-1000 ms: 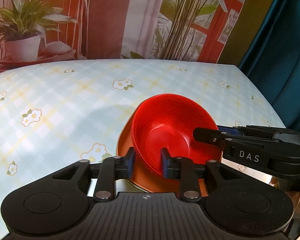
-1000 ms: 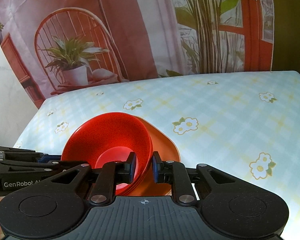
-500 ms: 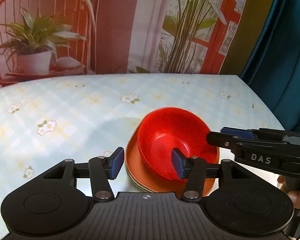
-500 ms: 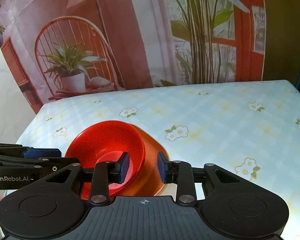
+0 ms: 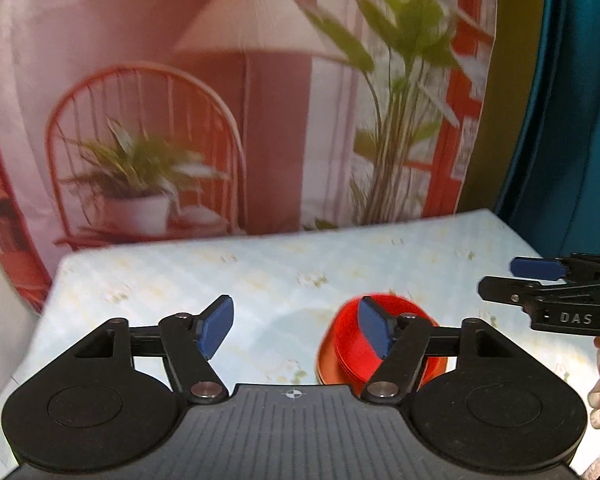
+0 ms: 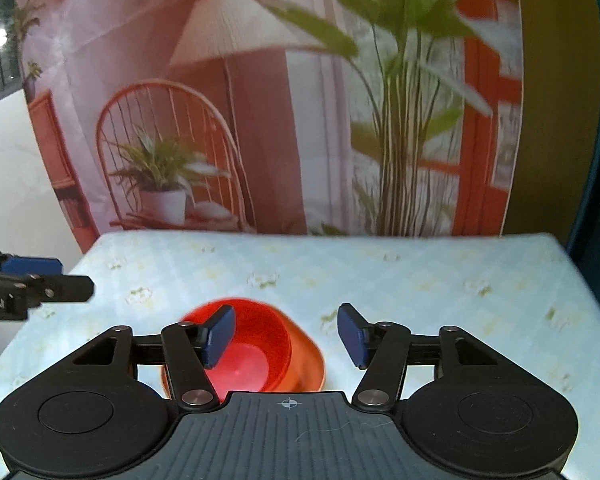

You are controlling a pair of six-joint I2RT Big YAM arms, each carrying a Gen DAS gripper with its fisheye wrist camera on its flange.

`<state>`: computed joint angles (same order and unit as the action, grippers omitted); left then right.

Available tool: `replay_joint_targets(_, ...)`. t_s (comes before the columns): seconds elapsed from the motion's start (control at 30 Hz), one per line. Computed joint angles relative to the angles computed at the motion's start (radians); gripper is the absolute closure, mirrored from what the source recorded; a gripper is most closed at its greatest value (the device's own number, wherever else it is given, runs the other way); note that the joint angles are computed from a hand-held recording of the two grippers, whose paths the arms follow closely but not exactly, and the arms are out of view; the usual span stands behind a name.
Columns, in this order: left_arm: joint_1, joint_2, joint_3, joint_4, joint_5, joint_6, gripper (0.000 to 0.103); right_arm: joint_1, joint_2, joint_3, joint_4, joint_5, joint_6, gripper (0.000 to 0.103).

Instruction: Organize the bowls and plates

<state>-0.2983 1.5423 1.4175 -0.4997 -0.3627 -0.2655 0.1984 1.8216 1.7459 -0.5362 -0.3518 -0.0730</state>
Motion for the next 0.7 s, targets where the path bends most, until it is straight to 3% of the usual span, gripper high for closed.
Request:
replay_joint_targets(0.2,-0.042,-0.081,-0.013,-0.008,-0.137,0.032,0.016,-0.002,-0.087,-0.036,0.021,0.014,-0.006,0.022)
replay_joint_targets(0.27,-0.062,-0.108,-0.018,-0.006,-0.195,0.050,0.012,-0.003,-0.123,-0.056,0.037,0.022,-0.005,0.009)
replay_joint_targets(0.43,-0.122,-0.183,-0.029,0.000,-0.313,0.064,0.000,-0.012,-0.211,-0.094,0.048,0.001,0.005,0.000)
replay_joint_targets(0.57,-0.183,-0.230,-0.017,-0.029,-0.412,0.084,0.000,-0.016,-0.285,-0.132,0.071,0.009,0.009,0.000)
replay_joint_targets(0.7,-0.254,-0.268,-0.022,0.004,-0.518,0.147,0.000,-0.020,-0.352,-0.166,0.099,0.016,0.039,0.000)
